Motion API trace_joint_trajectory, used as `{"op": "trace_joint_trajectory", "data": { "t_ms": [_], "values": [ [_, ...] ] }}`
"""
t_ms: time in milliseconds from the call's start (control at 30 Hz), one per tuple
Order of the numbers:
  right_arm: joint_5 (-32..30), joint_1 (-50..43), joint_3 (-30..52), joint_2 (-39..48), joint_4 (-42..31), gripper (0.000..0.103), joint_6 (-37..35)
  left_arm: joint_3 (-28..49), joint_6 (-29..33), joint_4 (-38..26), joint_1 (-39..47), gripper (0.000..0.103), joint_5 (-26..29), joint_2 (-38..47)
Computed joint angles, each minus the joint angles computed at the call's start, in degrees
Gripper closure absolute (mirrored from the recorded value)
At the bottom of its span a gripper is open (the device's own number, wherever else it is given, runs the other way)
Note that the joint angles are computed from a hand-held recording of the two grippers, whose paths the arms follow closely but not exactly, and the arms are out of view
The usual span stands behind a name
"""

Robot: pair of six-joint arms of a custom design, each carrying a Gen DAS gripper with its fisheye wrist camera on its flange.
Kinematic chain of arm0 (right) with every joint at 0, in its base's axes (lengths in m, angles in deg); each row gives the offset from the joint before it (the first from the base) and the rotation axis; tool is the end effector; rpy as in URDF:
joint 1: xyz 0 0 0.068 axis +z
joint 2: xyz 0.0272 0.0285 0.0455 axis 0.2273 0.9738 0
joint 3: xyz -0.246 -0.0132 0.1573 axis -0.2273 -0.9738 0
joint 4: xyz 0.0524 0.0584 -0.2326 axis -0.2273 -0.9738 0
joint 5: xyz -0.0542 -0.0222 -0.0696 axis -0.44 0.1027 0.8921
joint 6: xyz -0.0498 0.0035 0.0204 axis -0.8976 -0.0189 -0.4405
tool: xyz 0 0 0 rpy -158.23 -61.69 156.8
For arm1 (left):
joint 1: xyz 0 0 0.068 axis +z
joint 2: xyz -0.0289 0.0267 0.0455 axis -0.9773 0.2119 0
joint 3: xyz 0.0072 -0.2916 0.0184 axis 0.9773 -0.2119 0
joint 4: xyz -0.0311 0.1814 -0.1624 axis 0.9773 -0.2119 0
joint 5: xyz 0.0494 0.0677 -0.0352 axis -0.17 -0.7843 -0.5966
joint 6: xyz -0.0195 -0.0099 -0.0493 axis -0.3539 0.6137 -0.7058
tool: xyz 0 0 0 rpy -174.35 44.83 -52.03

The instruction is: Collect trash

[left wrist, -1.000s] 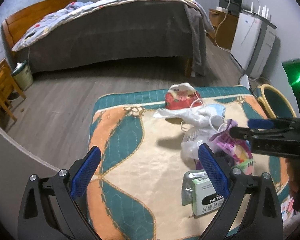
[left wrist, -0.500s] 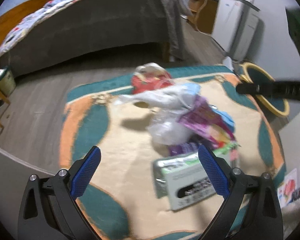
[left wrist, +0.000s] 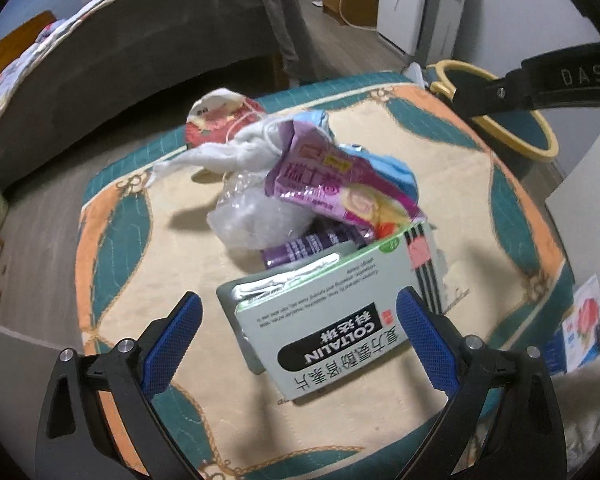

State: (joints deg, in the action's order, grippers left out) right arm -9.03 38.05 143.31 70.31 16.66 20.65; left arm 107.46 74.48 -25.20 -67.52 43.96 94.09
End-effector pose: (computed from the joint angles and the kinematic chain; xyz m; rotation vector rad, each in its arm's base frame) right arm 0.3374 0.1541 0.2593 0.0355 2.6887 0.1889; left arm 0.3044 0.0453 0.1781 0.6692 2.5528 -0.1020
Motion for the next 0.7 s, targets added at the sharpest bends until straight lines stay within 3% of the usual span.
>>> {"op": "trace_joint_trajectory", "data": {
  "t_ms": [267, 333, 400, 433, 700],
  "values": [
    [0.1, 0.1, 3.2, 4.0, 0.0, 0.095, -1.9, 1.9, -3.3, 0.9, 1.3, 0.006, -0.9, 2.1],
    [-0.1, 0.7, 4.8, 5.7, -0.1, 0.084, -2.5, 2.2, -3.3, 1.0, 2.4, 0.006, -0.1, 2.0],
    [0.3, 1.7, 6.6, 7.6, 0.1, 0.062, -2.9, 3.0, -3.4, 0.3, 3.9, 0.006, 1.4, 1.9],
    [0.9, 2.3, 7.9, 8.8, 0.0, 0.059, -3.1, 3.2, -3.6, 0.0, 4.4, 0.006, 1.9, 1.9],
    [1.7, 5.0, 16.2, 16.5, -1.4, 0.056, -5.9, 7.1, -1.7, -1.9, 8.6, 0.006, 3.4, 5.5]
  ]
}}
